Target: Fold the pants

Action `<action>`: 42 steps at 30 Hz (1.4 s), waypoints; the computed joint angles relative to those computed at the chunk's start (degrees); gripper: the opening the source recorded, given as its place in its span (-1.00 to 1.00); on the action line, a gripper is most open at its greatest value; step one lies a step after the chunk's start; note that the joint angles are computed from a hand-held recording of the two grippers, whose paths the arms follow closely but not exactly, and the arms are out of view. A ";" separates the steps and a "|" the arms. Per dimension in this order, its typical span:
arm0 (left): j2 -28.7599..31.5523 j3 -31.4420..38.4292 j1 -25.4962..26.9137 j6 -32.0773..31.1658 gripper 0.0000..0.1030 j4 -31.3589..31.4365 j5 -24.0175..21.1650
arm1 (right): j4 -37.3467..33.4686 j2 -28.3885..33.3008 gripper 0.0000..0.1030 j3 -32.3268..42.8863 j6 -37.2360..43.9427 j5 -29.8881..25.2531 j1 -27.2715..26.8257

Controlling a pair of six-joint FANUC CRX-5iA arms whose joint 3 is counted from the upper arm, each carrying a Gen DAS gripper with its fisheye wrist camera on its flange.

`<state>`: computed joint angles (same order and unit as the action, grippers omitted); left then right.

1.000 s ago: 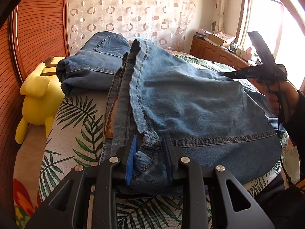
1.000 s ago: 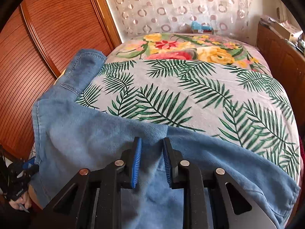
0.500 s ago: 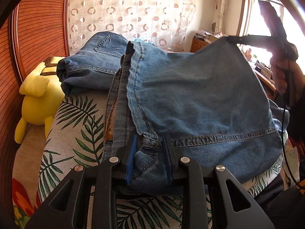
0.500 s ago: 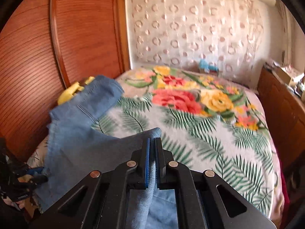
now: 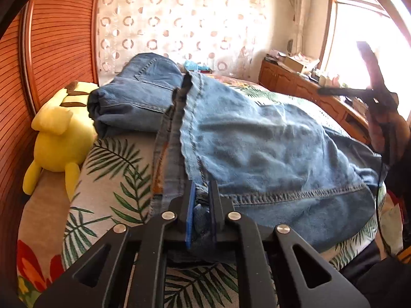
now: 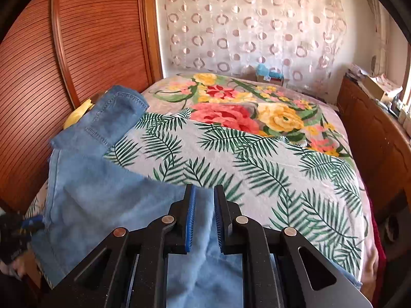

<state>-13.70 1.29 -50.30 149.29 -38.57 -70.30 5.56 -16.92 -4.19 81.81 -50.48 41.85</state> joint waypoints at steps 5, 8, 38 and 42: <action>-0.13 0.48 0.02 -1.04 -0.83 0.07 -0.99 | 2.14 -7.10 -0.71 -6.32 -1.89 1.01 1.27; 0.36 1.39 -0.75 -0.66 -0.83 -0.74 -1.99 | 1.92 -12.26 -0.70 -9.93 -2.85 0.49 0.96; 14.15 16.39 -2.31 -12.75 0.52 4.30 2.01 | -12.33 -29.61 -0.38 -18.72 7.23 -9.83 -28.25; 17.19 18.56 -2.15 -15.21 0.52 6.58 2.75 | -17.15 -27.90 -0.26 -17.50 13.38 -11.42 -34.79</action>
<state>3.49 19.86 -52.45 134.08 -31.99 -67.55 -11.59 -44.82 -21.69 95.18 -61.90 7.06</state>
